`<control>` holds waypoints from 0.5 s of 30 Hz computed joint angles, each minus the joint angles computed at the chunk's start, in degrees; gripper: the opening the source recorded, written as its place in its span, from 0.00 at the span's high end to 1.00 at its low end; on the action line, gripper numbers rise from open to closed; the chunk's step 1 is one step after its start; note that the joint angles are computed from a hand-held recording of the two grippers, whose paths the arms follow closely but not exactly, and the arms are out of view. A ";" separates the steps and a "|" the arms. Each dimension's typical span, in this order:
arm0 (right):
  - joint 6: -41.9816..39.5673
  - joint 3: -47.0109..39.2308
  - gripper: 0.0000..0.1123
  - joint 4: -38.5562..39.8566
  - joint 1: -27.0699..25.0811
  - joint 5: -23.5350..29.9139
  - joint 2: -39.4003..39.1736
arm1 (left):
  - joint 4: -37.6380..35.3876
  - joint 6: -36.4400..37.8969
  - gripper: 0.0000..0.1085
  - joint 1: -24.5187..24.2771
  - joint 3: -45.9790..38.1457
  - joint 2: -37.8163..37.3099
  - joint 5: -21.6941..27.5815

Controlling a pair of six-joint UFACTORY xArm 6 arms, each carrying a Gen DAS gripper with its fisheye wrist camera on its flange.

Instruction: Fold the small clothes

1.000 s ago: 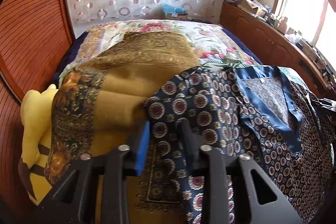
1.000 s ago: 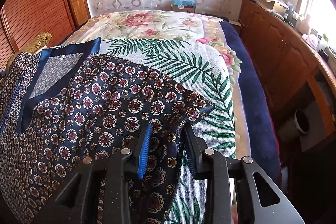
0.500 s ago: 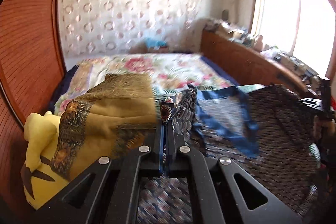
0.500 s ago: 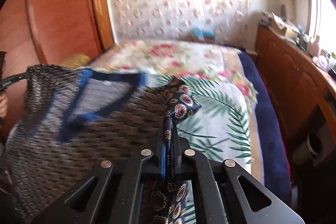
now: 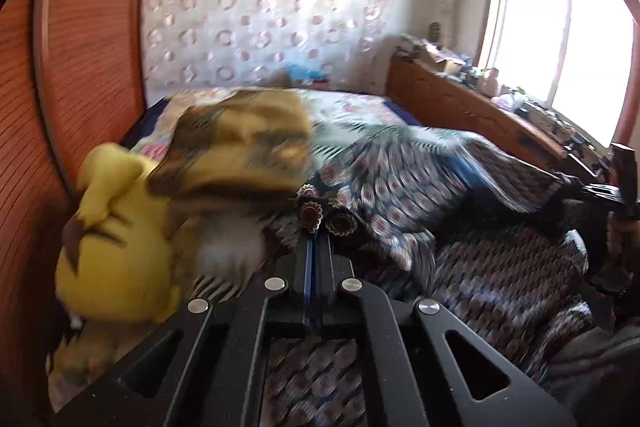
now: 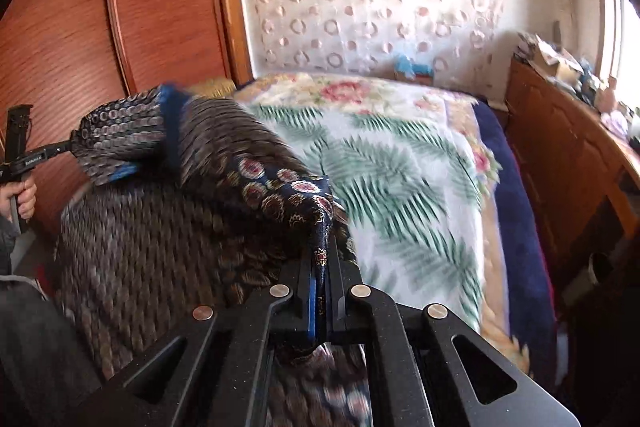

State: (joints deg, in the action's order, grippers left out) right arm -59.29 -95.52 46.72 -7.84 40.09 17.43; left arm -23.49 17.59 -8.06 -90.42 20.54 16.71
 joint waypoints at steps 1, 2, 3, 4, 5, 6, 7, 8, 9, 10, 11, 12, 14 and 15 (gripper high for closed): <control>0.20 1.80 0.98 -0.14 -0.87 0.56 -1.27 | 0.38 -0.55 0.99 0.58 1.69 -0.95 -0.08; 0.34 3.13 0.98 -0.14 -1.69 1.33 -2.31 | 1.15 -1.36 0.99 0.77 2.60 -1.39 -0.25; 0.67 3.21 0.98 -0.62 -2.30 2.20 -2.57 | 2.39 -2.45 0.99 1.23 3.75 -1.91 -0.25; 0.51 4.56 0.98 -0.93 -2.74 2.16 -3.52 | 3.56 -3.56 0.99 1.34 4.61 -2.21 -0.58; 0.28 5.73 0.98 -1.34 -3.41 2.89 -4.41 | 4.59 -4.67 0.99 1.49 5.10 -2.30 -0.65; 0.67 6.01 0.98 -1.83 -4.00 4.04 -4.72 | 4.55 -4.97 0.98 1.74 5.09 -2.13 -0.18; 0.66 6.58 0.98 -2.32 -4.35 4.64 -5.08 | 5.20 -5.81 0.98 1.83 5.30 -2.15 -0.01; 1.06 7.13 0.98 -3.06 -4.25 4.31 -5.45 | 6.25 -7.02 0.97 1.92 5.82 -2.30 -0.18; 1.32 6.73 0.98 -3.48 -4.35 4.70 -5.19 | 8.00 -8.67 0.93 2.12 5.01 -1.79 0.33; 1.48 6.51 0.96 -3.51 -4.28 4.92 -5.27 | 8.56 -9.05 0.90 2.20 5.15 -1.93 0.16; 1.55 6.53 0.91 -3.41 -4.28 4.71 -5.53 | 9.49 -9.75 0.82 2.31 5.20 -2.08 -0.48; 2.45 5.58 0.88 -3.86 -4.02 4.47 -5.19 | 9.67 -9.85 0.71 2.31 4.93 -1.98 -1.00; 2.59 4.19 0.77 -3.00 -4.08 4.33 -5.04 | 7.35 -7.80 0.58 2.45 4.93 -2.47 -2.36; 2.51 4.18 0.73 -2.60 -4.05 3.91 -5.25 | 7.74 -7.97 0.53 2.58 3.81 -2.06 -2.45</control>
